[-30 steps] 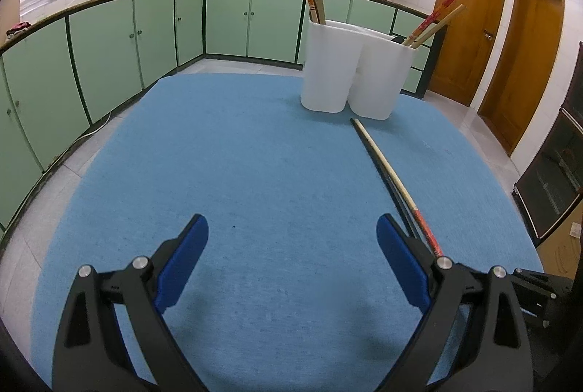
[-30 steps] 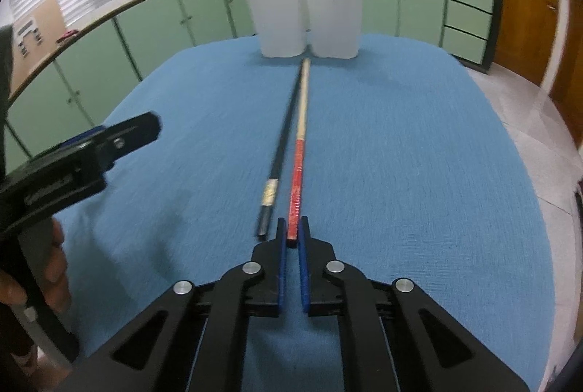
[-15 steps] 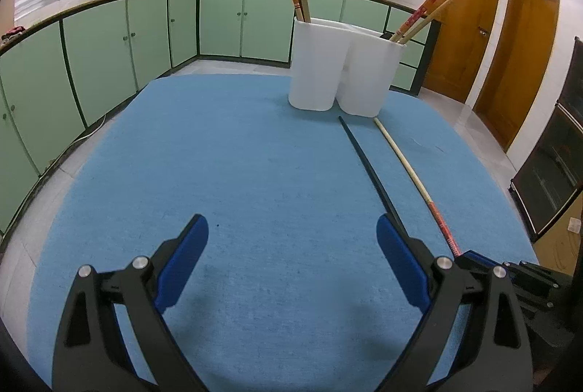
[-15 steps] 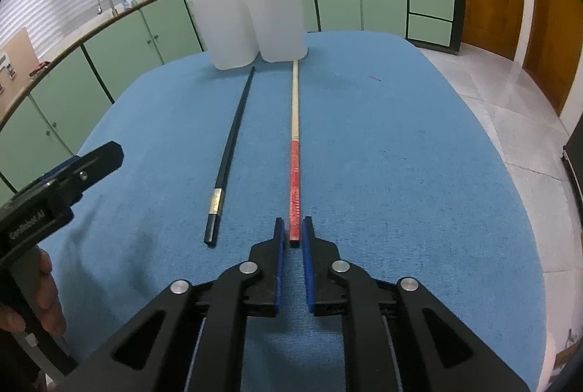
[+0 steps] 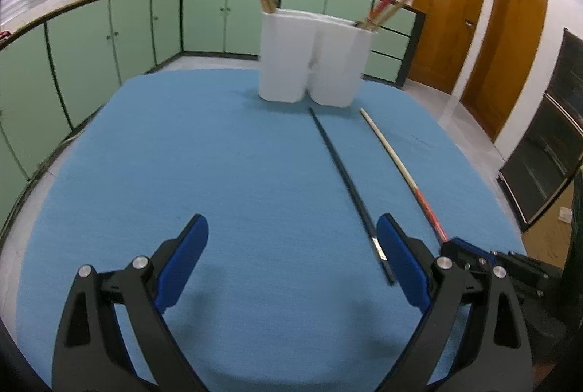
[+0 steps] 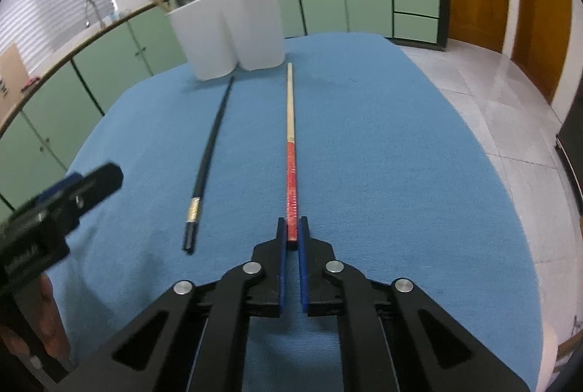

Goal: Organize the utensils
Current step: 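Grasp the black gold-banded chopstick with the left tool, then lift both held chopsticks and lower them into the white holder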

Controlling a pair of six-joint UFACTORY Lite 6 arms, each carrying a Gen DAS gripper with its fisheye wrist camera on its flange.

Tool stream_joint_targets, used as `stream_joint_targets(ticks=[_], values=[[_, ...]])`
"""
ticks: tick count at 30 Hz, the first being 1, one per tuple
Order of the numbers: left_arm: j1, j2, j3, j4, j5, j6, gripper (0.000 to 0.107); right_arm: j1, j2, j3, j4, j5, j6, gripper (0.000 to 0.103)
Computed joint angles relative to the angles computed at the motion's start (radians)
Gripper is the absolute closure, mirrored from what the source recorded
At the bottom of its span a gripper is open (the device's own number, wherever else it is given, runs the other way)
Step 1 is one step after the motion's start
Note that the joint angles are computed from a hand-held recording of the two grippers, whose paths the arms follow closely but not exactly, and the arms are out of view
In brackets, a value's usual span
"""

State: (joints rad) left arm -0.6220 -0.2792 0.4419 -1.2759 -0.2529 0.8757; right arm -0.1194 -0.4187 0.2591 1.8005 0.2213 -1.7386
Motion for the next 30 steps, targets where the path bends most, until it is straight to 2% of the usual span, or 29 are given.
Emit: stream_joint_targets(ticks=[3, 5, 7, 10, 12, 17, 18, 19, 23, 27, 30], values=[[-0.059, 0.059, 0.028, 0.006, -0.007, -0.042, 0.017, -0.078, -0.025, -0.009, -0.088, 0.043, 0.053, 0.097], [-0.093, 0.112, 0.056, 0.003, -0.011, -0.06, 0.024, -0.12, -0.041, -0.015, -0.137, 0.066, 0.08, 0.097], [-0.12, 0.172, 0.096, -0.04, -0.005, -0.037, 0.036, -0.158, -0.045, -0.015, -0.169, 0.091, 0.095, 0.097], [-0.144, 0.247, 0.147, -0.097, 0.009, -0.019, 0.045, -0.203, -0.046, -0.018, -0.183, 0.126, 0.087, 0.097], [-0.17, 0.278, 0.175, -0.17, -0.018, 0.03, 0.047, -0.221, -0.041, -0.018, -0.175, 0.141, 0.068, 0.097], [-0.201, 0.304, 0.199, -0.225, -0.044, 0.06, 0.051, -0.242, -0.02, -0.014, -0.141, 0.159, 0.022, 0.097], [-0.215, 0.315, 0.208, -0.243, -0.057, 0.074, 0.057, -0.242, -0.022, -0.016, -0.139, 0.16, 0.021, 0.097], [-0.218, 0.322, 0.214, -0.252, -0.063, 0.086, 0.07, -0.247, -0.022, -0.017, -0.14, 0.164, 0.02, 0.097], [-0.201, 0.321, 0.21, -0.237, -0.048, 0.086, 0.098, -0.266, -0.039, -0.025, -0.166, 0.178, 0.035, 0.097], [-0.185, 0.309, 0.196, -0.201, -0.04, 0.056, 0.1, -0.256, -0.066, -0.034, -0.188, 0.171, 0.054, 0.097], [-0.193, 0.282, 0.181, -0.24, -0.054, 0.101, 0.101, -0.243, -0.097, -0.037, -0.225, 0.155, 0.088, 0.097]])
